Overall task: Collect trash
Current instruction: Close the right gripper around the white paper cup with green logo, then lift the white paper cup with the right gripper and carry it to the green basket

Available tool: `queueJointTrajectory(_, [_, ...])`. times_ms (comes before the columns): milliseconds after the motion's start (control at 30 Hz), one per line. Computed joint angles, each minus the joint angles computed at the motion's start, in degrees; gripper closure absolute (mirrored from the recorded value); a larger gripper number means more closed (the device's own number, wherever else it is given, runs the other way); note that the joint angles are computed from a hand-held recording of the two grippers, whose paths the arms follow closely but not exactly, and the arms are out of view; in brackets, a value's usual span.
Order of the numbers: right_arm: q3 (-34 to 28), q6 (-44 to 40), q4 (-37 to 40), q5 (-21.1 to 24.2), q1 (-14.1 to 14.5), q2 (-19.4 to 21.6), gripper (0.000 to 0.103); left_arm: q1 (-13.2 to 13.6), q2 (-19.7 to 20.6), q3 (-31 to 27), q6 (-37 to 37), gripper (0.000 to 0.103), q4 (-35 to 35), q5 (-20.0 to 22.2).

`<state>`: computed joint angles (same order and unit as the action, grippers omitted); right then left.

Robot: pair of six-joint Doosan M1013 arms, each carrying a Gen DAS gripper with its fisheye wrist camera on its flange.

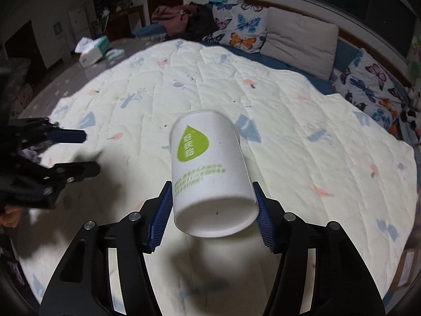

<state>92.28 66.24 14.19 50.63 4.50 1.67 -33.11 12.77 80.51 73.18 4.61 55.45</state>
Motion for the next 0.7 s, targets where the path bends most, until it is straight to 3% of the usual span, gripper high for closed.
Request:
queueJointTrajectory(167, [1.61, 0.50, -0.52, 1.33, -0.73, -2.89, 0.046, -0.75, -0.06, -0.18, 0.52, 0.035, -0.57, -0.15])
queueJointTrajectory(367, [2.03, -0.19, 6.10, 4.99, -4.01, -5.11, 0.047, -1.45, 0.04, -0.43, 1.70, 0.035, -1.33, -0.16])
queueJointTrajectory(700, [5.37, 2.51, 7.08, 5.62, -5.85, -7.41, 0.047, -2.64, 0.32, -0.74, 3.63, 0.035, -3.18, -0.20])
